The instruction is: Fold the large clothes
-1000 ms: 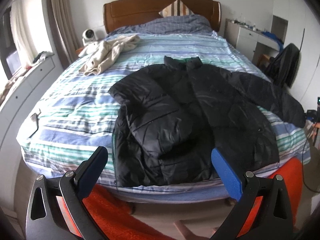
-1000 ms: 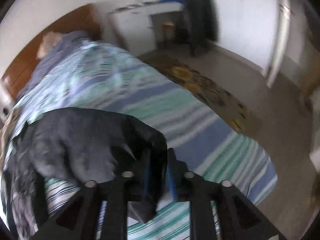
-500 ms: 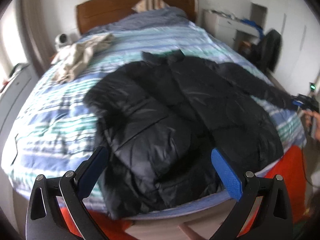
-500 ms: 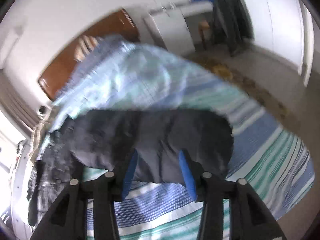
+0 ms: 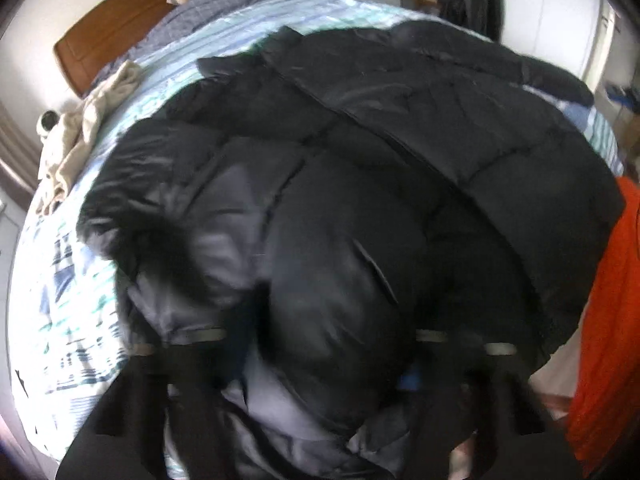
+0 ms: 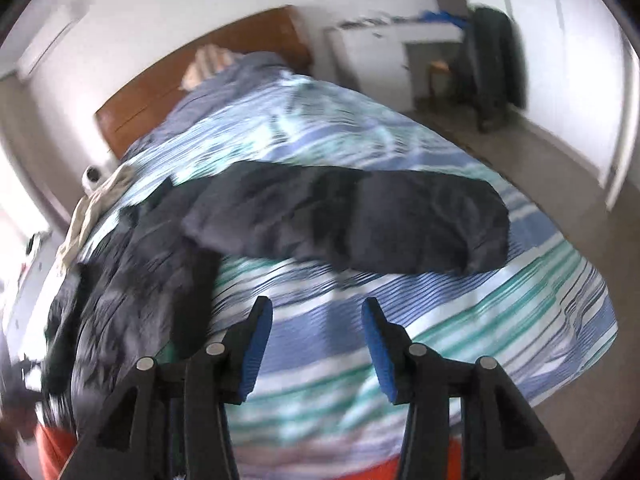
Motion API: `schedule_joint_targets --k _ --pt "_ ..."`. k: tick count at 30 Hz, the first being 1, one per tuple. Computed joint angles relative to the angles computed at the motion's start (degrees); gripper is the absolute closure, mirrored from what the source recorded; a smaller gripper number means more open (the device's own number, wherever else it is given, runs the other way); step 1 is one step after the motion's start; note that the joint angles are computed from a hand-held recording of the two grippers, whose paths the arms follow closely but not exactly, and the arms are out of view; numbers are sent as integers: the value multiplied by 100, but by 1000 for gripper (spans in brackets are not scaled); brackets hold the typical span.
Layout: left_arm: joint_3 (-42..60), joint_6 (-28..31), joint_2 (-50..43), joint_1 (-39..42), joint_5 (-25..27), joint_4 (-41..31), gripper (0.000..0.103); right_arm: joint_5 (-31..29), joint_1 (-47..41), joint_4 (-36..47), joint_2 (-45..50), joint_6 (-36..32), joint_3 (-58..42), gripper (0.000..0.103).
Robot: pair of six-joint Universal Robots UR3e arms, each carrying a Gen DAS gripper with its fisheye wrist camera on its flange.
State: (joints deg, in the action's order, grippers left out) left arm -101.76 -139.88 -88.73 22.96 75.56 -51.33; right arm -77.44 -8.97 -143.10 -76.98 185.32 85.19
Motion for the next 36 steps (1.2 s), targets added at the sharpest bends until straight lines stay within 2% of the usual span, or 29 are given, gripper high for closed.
schedule_joint_targets --k 1,3,7,10,12,14,15,17,19,21,25,26,28,31,32,33,35,36 --pt "88 -39 67 128 -101 -122 79 -184 221 -102 -93 -33 95 55" --pt "368 -83 262 638 -565 -508 80 -325 545 -244 -215 15 213 55" --pt "1371 -237 590 2353 -1467 -1409 80 -403 1168 -270 -168 8 -31 55" --pt "2188 -332 328 3509 -1766 -1592 80 -551 1689 -236 43 -152 -438 55" --pt "2890 -701 -257 4116 -1682 -1349 77 -469 1919 -105 175 -159 -726 55" --pt "3643 -1194 -1054 4355 -1144 -1018 63 -323 2072 -46 310 -105 -971 55" --pt "3919 -1360 -1363 4418 -927 -969 52 -240 2126 -16 358 -89 -1063 55" --pt "4633 -1681 -2172 4542 -326 -1033 50 -217 2252 -6 408 -70 -1143 55" --pt "4865 -1777 -2506 4660 32 -1168 51 -262 2368 74 404 -126 -1182 55" --pt "4305 -1768 -2215 4820 -3 -988 51 -364 2389 182 289 -218 -1079 55" --pt "2584 -1018 -759 5125 -812 -1107 47 -558 2223 644 143 -275 -917 42" --pt "2221 -647 -298 5196 -1103 -1456 45 -586 2197 804 206 -246 -1010 42" --pt "1839 -161 219 5138 -1489 -2026 32 -533 2000 1406 330 -252 -1193 42" --pt "1209 671 1181 4914 -2019 -3408 18 -362 1792 1842 491 -358 -1247 42" --pt "1066 782 1391 4702 -2022 -3718 17 -341 1760 1842 505 -366 -1167 42" --pt "836 768 1484 4404 -1960 -3701 17 -378 1776 1872 580 -298 -1183 42" --pt "321 627 1698 3876 -1749 -3357 17 -146 1749 1733 708 -244 -1065 42" --pt "-138 449 1763 3390 -1448 -2783 17 -4 1738 1757 824 -288 -1083 42"
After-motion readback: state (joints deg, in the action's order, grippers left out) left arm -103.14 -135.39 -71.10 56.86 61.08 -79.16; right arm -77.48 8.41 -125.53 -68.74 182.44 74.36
